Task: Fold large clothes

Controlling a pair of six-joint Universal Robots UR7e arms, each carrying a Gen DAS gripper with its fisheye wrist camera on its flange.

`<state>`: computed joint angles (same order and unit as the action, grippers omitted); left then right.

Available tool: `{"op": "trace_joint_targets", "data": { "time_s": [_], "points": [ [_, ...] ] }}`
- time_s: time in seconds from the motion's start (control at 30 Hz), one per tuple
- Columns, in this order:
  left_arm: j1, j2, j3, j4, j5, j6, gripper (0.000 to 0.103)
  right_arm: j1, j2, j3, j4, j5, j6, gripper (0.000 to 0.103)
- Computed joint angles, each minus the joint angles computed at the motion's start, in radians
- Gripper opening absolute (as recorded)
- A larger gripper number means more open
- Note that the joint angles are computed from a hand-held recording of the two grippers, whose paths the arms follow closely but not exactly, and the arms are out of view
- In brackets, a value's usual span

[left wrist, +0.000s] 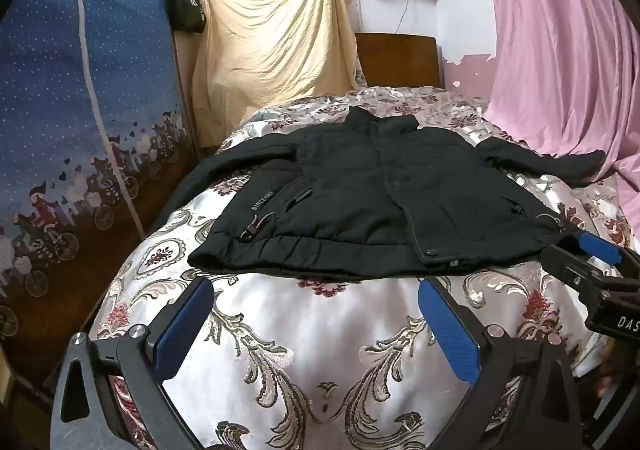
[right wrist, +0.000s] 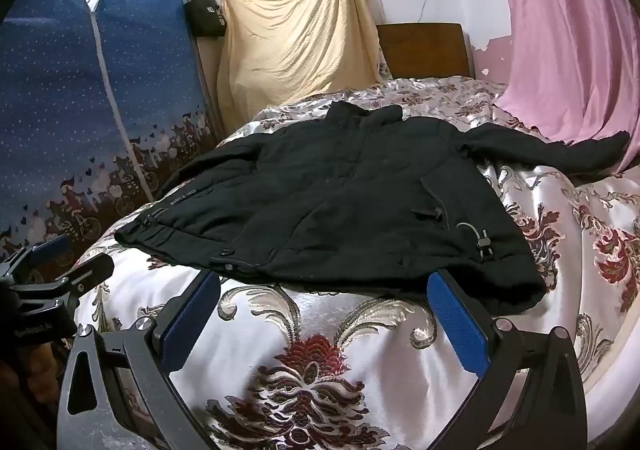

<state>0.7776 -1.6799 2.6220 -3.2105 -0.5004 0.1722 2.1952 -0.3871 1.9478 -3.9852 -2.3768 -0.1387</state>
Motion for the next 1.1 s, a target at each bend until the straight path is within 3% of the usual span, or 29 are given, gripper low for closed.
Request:
{"op": "trace_joint_targets", "data": {
  "time_s": [1.1],
  "points": [
    [-0.012, -0.004, 0.004, 0.021, 0.025, -0.006, 0.103, -0.003, 0.003, 0.001, -0.007, 0.006, 0.004, 0.102]
  ]
}}
